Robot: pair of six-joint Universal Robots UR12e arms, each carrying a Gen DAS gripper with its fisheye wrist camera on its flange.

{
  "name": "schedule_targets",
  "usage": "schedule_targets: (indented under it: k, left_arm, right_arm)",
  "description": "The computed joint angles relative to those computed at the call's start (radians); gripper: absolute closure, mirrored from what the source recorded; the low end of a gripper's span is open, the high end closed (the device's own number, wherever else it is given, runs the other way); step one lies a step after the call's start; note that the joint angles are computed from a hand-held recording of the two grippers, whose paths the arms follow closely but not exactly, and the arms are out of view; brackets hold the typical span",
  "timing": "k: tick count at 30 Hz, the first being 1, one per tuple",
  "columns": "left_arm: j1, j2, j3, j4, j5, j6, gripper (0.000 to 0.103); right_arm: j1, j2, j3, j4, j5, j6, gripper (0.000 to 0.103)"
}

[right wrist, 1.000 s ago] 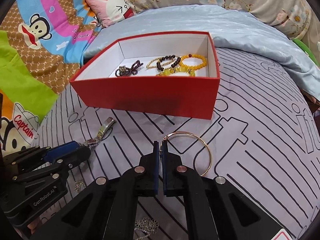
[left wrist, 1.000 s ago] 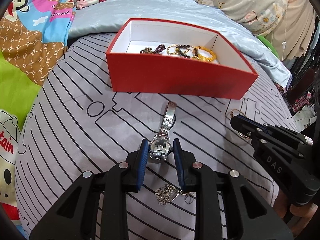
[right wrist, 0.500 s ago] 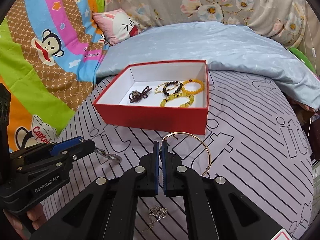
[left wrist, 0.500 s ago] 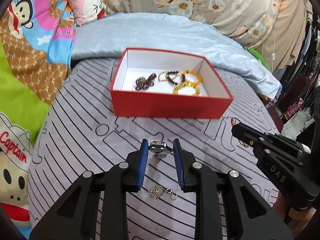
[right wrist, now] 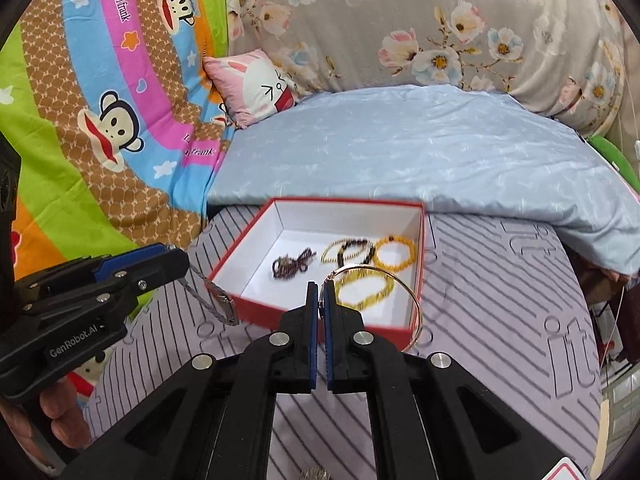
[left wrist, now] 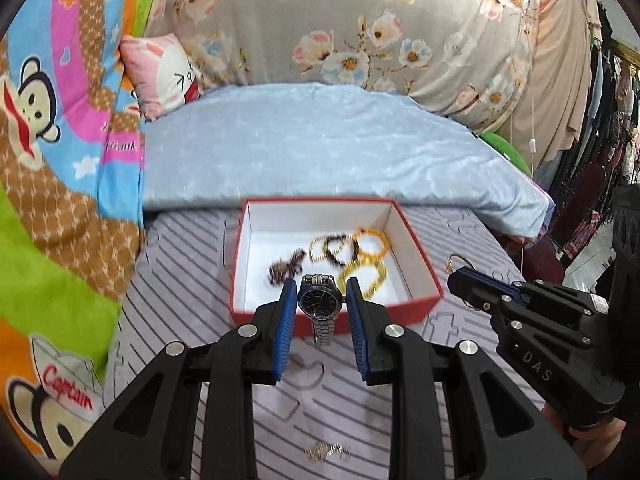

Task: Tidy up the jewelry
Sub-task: 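Lift both held items and carry them over the red box, then open the left tool inside the box while the right tool releases the bangle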

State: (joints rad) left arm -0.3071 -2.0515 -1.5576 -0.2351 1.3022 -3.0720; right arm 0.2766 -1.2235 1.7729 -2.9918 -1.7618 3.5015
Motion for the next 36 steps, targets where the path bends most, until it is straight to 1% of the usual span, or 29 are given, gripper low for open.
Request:
schedule_targets:
  k: [7, 11, 15, 23, 30, 33, 34, 35, 36]
  left_arm:
    - [-0.01, -0.069, 0.125, -0.017, 0.023, -0.012, 0.078]
    - [-0.019, -0.12, 0.195, -0.063, 0.045, -0.017, 0.078]
    - [-0.025, -0.159, 0.237, -0.108, 0.067, -0.015, 0.078]
    - [-0.033, -0.206, 0.274, -0.186, 0.101, -0.009, 0.078]
    - [-0.038, -0.222, 0.282, -0.199, 0.138, -0.008, 0.078]
    - [-0.04, -0.224, 0.28, -0.18, 0.15, -0.014, 0.078]
    - [-0.042, -0.223, 0.28, -0.174, 0.163, -0.012, 0.077]
    - [-0.043, -0.223, 0.279, -0.169, 0.169, -0.009, 0.073]
    - [-0.044, -0.222, 0.28, -0.168, 0.172, -0.009, 0.065]
  right_arm:
    - [-0.034, 0.061, -0.09, 0.038, 0.046, -0.02, 0.101]
    - [-0.042, 0.099, -0.129, 0.074, 0.063, -0.03, 0.101]
    - [-0.05, 0.132, -0.154, 0.102, 0.087, -0.029, 0.101]
    - [-0.055, 0.162, -0.167, 0.132, 0.111, -0.016, 0.101]
    - [-0.055, 0.175, -0.173, 0.153, 0.106, -0.007, 0.099]
    - [-0.052, 0.175, -0.171, 0.145, 0.09, -0.005, 0.097]
    - [-0.052, 0.175, -0.17, 0.142, 0.09, -0.004, 0.096]
    - [-0.052, 0.174, -0.169, 0.14, 0.086, -0.003, 0.096]
    - [-0.051, 0.173, -0.167, 0.138, 0.082, -0.002, 0.095]
